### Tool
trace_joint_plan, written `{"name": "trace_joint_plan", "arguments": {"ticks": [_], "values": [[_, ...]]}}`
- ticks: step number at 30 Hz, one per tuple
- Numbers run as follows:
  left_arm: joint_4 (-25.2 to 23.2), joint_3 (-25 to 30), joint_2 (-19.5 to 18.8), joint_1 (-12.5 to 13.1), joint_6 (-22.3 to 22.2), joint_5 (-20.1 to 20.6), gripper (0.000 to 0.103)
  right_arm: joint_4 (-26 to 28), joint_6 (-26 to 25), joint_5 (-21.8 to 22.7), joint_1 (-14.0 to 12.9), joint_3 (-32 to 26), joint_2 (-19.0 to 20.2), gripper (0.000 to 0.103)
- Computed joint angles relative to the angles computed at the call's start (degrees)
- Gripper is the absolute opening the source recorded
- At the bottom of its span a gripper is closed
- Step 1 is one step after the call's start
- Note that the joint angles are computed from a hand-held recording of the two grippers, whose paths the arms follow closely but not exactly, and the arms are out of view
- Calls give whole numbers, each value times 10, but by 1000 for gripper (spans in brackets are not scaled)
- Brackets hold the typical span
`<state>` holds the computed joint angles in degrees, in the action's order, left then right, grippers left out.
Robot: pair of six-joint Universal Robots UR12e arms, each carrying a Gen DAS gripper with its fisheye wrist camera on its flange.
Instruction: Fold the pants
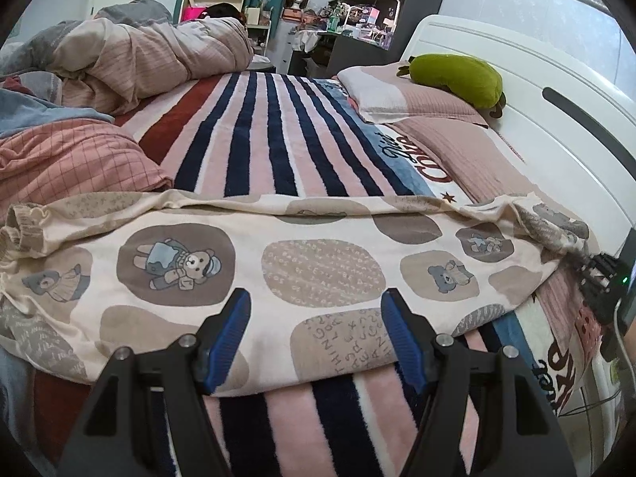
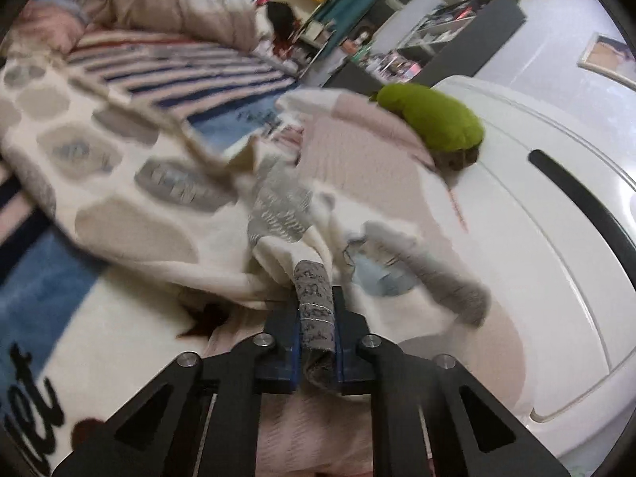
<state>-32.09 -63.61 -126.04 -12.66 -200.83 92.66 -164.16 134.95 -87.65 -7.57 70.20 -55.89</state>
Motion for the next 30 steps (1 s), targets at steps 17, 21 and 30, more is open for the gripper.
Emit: {"name": "trace_joint_plan", "arguments": {"ticks": [17,21,30], "values": [[-65,97,-58,3,34,-8,64,160,69,-30,-6,-298,131,4],[-80,122,-76,4,35,2,64,223,68,-60,-3,-378,178,7],[-71,104,-64,8,31,14,64,333,201,-17,-22,-441,197,52]]}}
